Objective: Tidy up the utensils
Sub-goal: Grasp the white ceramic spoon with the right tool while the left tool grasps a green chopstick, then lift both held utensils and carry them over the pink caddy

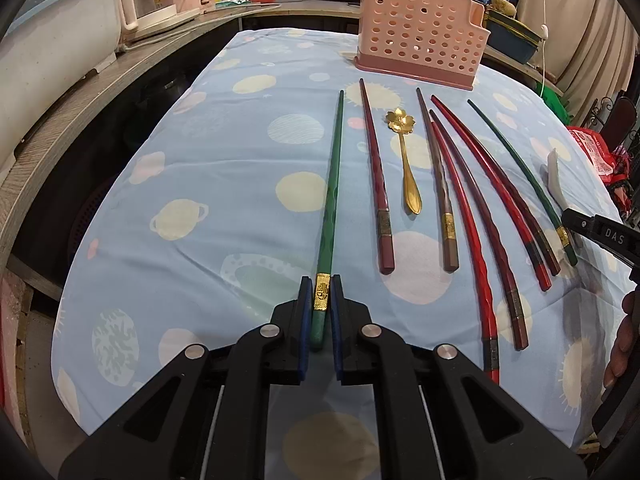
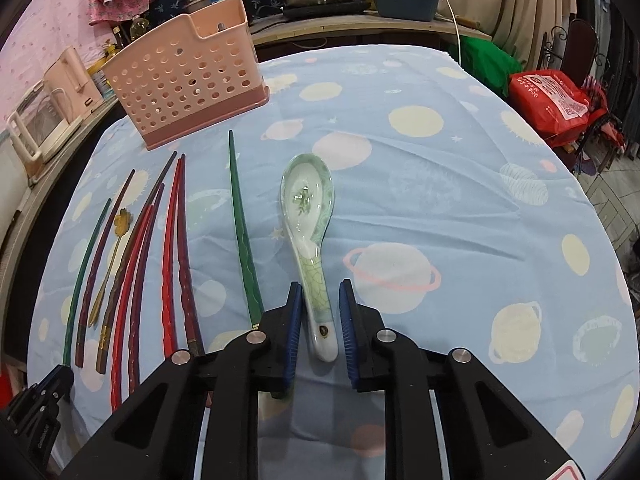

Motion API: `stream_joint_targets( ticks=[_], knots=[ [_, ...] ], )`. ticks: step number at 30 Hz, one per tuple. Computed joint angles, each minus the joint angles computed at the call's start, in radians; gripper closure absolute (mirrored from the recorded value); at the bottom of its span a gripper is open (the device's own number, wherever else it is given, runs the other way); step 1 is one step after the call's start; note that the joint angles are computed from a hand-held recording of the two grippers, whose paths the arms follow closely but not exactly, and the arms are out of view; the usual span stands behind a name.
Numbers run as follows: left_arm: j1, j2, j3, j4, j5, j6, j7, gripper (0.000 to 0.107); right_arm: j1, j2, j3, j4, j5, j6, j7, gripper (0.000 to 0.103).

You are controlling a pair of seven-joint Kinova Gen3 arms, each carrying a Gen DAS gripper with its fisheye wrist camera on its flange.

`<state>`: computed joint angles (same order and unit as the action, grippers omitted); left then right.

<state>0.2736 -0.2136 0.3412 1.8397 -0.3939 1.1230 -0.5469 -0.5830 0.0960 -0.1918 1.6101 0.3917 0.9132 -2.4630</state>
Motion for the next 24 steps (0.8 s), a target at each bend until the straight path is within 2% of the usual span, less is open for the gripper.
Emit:
stream_joint_targets(
  ticks=[8,16,24],
  knots=[
    [-0.001,-0.001,-0.002,0.000,0.006,-0.004,0.001,0.099,-0.001,-0.009,-0.004,0.020,0.019,-0.019,-0.002,0.090],
    [-0.018,-0.033,-0.025,0.000,0.060,-0.015,-0.047,0.101,-0.003,-0.050,-0.022,0.037,0.030,-0.005,-0.009,0.094],
    [-0.047,-0.086,0.012,-0.014,0.066,0.001,-0.047,0.101,0.017,-0.124,-0.061,0.053,0.024,-0.001,-0.011,0.096]
  ],
)
